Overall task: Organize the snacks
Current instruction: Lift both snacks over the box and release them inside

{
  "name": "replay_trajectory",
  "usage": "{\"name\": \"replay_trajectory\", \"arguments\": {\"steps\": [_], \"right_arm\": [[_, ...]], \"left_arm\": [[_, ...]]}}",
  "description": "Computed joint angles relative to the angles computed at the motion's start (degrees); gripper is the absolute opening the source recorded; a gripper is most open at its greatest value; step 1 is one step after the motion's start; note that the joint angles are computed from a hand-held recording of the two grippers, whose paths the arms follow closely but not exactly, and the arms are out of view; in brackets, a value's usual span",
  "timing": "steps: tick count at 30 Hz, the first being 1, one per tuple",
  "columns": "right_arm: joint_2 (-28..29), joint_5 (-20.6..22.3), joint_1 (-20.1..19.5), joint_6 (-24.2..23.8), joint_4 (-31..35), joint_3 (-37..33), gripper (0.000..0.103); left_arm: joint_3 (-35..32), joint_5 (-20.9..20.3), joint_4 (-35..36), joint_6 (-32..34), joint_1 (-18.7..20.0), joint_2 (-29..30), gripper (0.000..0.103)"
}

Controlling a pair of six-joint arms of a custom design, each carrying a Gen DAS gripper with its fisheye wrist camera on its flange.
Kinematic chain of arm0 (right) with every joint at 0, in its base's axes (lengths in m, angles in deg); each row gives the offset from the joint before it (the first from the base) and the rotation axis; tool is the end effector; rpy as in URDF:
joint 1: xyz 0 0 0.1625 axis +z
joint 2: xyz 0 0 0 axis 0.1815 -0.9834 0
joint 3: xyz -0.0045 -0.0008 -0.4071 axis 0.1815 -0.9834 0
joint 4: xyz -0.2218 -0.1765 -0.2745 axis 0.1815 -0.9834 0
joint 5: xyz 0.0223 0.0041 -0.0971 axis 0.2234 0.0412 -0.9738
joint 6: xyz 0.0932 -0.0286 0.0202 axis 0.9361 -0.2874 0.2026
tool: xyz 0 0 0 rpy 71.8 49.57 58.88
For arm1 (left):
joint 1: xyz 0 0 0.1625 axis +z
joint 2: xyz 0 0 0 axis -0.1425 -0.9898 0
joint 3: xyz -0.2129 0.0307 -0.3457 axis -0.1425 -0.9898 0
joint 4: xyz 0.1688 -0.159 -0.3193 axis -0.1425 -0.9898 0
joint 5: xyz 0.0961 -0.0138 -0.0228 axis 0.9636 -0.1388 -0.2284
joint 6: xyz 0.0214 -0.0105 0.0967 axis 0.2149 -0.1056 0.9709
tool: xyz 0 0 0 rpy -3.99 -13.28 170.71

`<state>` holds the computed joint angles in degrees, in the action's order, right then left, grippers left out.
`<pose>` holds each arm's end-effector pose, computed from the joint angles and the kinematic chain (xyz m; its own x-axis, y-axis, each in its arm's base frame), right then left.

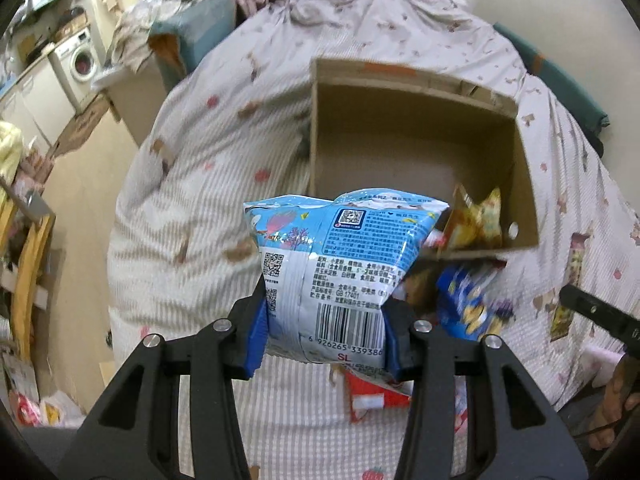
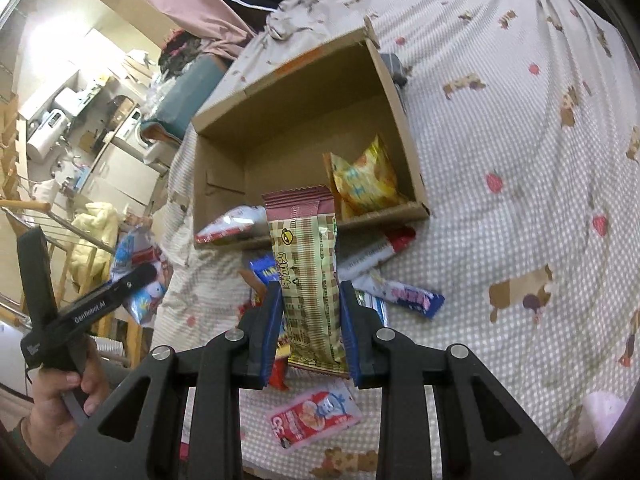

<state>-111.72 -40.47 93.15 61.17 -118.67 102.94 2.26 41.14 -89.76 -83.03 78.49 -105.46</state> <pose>0.2942 -0.7481 0.0371 -0.9805 -0.0707 0.1835 -0.1442 0.8931 -0.4262 -0.0608 -0.7753 0.3313 -0.7319 0.0285 -0.6808 0.3798 0.8466 -0.3728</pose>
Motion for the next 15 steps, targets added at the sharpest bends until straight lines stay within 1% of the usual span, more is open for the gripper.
{"name": "replay_trajectory", "arguments": {"steps": [6,10,15], "right_arm": [[2.65,0.25,0.01,-0.64,1.62,-6.16,0.029],[4.32,0.59,0.13,-0.03,2.46,-10.14,0.029],[7.69,0.28,0.29,-0.88,4.6,-16.85,0.029]], "left_arm": [[-8.54,-0.24,-0.51,4.84,-0.54,5.32,0.042],[-15.26,-0.79,0.44,7.58,-0.62,9.5,0.042],[-21.32,-1.4,0.72,10.57,-0.67,13.51,0.042]]}}
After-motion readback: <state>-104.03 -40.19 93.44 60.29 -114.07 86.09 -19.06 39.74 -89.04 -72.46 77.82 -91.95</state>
